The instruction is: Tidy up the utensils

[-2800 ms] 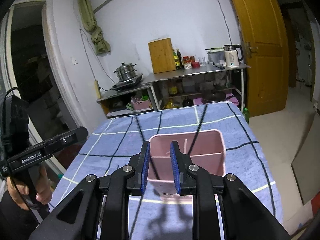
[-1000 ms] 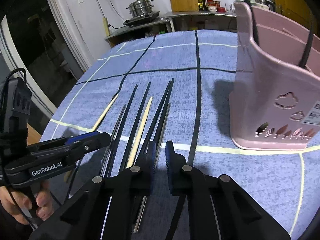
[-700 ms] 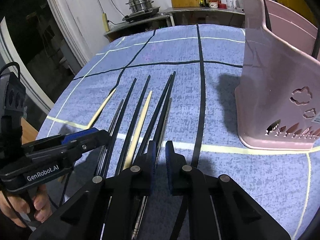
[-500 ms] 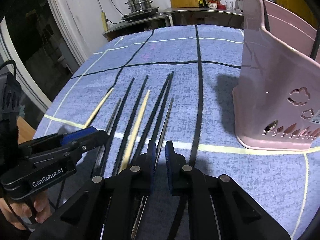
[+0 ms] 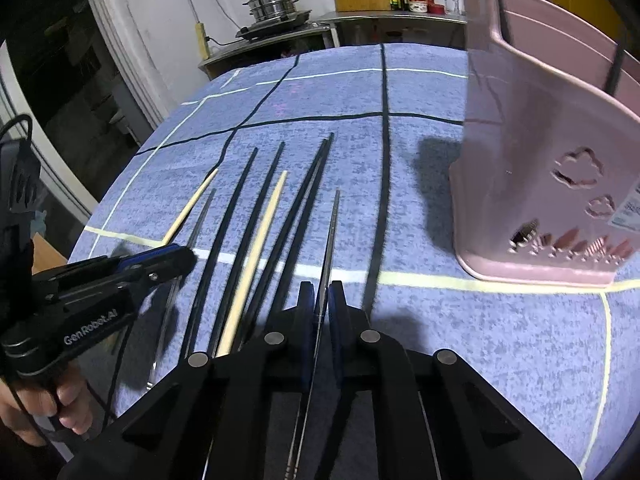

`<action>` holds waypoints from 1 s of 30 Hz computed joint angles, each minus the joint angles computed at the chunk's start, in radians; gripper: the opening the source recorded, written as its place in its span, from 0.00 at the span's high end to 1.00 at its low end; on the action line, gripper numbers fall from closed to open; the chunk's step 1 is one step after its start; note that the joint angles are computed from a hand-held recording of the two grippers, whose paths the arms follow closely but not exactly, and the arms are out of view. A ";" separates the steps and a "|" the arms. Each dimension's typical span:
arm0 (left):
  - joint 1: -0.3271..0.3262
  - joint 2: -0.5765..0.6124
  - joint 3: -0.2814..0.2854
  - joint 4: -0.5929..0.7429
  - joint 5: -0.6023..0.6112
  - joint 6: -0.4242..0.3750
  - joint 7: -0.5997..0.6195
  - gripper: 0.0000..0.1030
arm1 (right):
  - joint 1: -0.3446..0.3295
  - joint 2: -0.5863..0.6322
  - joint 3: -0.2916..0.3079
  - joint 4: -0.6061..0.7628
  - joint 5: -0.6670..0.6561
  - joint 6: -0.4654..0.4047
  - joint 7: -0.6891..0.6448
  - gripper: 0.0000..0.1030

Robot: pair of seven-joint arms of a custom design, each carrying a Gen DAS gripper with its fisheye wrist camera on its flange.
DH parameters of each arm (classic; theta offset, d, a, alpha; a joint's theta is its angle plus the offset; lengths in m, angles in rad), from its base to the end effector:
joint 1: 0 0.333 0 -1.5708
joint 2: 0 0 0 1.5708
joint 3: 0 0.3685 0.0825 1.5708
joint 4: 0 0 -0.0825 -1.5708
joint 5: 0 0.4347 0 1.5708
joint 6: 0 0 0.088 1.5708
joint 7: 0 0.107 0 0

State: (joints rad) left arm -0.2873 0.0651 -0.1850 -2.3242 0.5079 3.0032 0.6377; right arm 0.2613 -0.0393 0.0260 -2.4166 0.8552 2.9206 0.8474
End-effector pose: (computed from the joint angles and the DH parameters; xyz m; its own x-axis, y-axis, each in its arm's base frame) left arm 0.5102 -0.2991 0.3924 -0.0802 -0.9749 0.2076 -0.8304 -0.0499 -0.5549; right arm 0.5345 0.1089 0.3868 0.2755 -0.9398 -0.2020 -0.8202 -0.1202 -0.5593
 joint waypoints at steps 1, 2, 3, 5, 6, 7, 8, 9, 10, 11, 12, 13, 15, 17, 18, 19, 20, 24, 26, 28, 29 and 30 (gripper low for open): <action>0.006 -0.006 -0.007 -0.011 -0.031 0.008 0.028 0.91 | -0.002 -0.004 -0.002 -0.003 0.001 -0.005 0.001 0.93; 0.011 -0.013 -0.014 -0.021 -0.065 0.015 0.056 0.91 | -0.005 -0.008 -0.004 -0.006 -0.003 -0.010 0.007 0.93; 0.017 -0.019 -0.022 -0.034 -0.111 0.025 0.090 0.91 | -0.007 -0.012 -0.006 -0.009 -0.009 -0.014 0.013 0.93; 0.027 -0.024 -0.038 -0.046 -0.211 0.039 0.171 0.91 | -0.010 -0.015 -0.009 -0.009 -0.035 -0.027 0.029 0.93; 0.027 -0.023 -0.040 -0.046 -0.237 0.038 0.192 0.91 | -0.012 -0.013 -0.009 -0.005 -0.060 -0.034 0.044 0.93; 0.030 -0.022 -0.046 -0.043 -0.281 0.036 0.228 0.91 | -0.013 -0.011 -0.009 -0.002 -0.079 -0.037 0.054 0.93; 0.030 -0.019 -0.050 -0.039 -0.313 0.031 0.253 0.91 | -0.014 -0.008 -0.008 0.003 -0.096 -0.042 0.063 0.93; 0.029 -0.016 -0.049 -0.032 -0.328 0.025 0.269 0.91 | -0.016 -0.003 -0.007 0.009 -0.115 -0.044 0.076 0.93; 0.026 -0.010 -0.046 -0.023 -0.328 0.018 0.274 0.91 | -0.018 0.002 -0.006 0.015 -0.131 -0.044 0.089 0.93; 0.024 -0.005 -0.044 -0.016 -0.331 0.013 0.283 0.91 | -0.019 0.007 -0.005 0.020 -0.145 -0.044 0.098 0.93; 0.021 -0.002 -0.040 -0.013 -0.329 0.014 0.279 0.91 | -0.020 0.012 -0.003 0.025 -0.155 -0.043 0.104 0.93; 0.024 0.002 -0.045 -0.010 -0.358 0.015 0.299 0.91 | -0.022 0.017 -0.001 0.030 -0.166 -0.042 0.110 0.93; 0.031 0.008 -0.055 -0.004 -0.413 0.017 0.352 0.91 | -0.025 0.027 0.002 0.040 -0.179 -0.042 0.119 0.93; 0.033 0.012 -0.060 0.000 -0.453 0.015 0.392 0.91 | -0.030 0.037 0.005 0.053 -0.182 -0.047 0.126 0.93; 0.031 0.013 -0.058 0.004 -0.455 0.005 0.401 0.91 | -0.032 0.041 0.007 0.058 -0.182 -0.051 0.129 0.93; 0.025 0.013 -0.052 0.010 -0.441 -0.010 0.397 0.91 | -0.035 0.045 0.008 0.064 -0.185 -0.054 0.132 0.93; 0.016 0.013 -0.042 0.018 -0.413 -0.028 0.381 0.91 | -0.036 0.048 0.011 0.067 -0.193 -0.052 0.138 0.93; 0.004 0.019 -0.029 0.032 -0.341 -0.043 0.345 0.90 | -0.041 0.057 0.020 0.071 -0.202 -0.040 0.143 0.93; 0.005 0.022 -0.029 0.030 -0.339 -0.032 0.343 0.90 | -0.044 0.059 0.022 0.074 -0.211 -0.039 0.148 0.93; 0.003 0.022 -0.026 0.029 -0.327 -0.026 0.338 0.90 | -0.044 0.059 0.024 0.071 -0.231 -0.032 0.159 0.94; 0.000 0.022 -0.023 0.030 -0.312 -0.031 0.331 0.90 | -0.044 0.057 0.025 0.070 -0.233 -0.032 0.159 0.94; -0.003 0.021 -0.019 0.033 -0.295 -0.039 0.320 0.90 | -0.045 0.057 0.024 0.070 -0.234 -0.036 0.161 0.94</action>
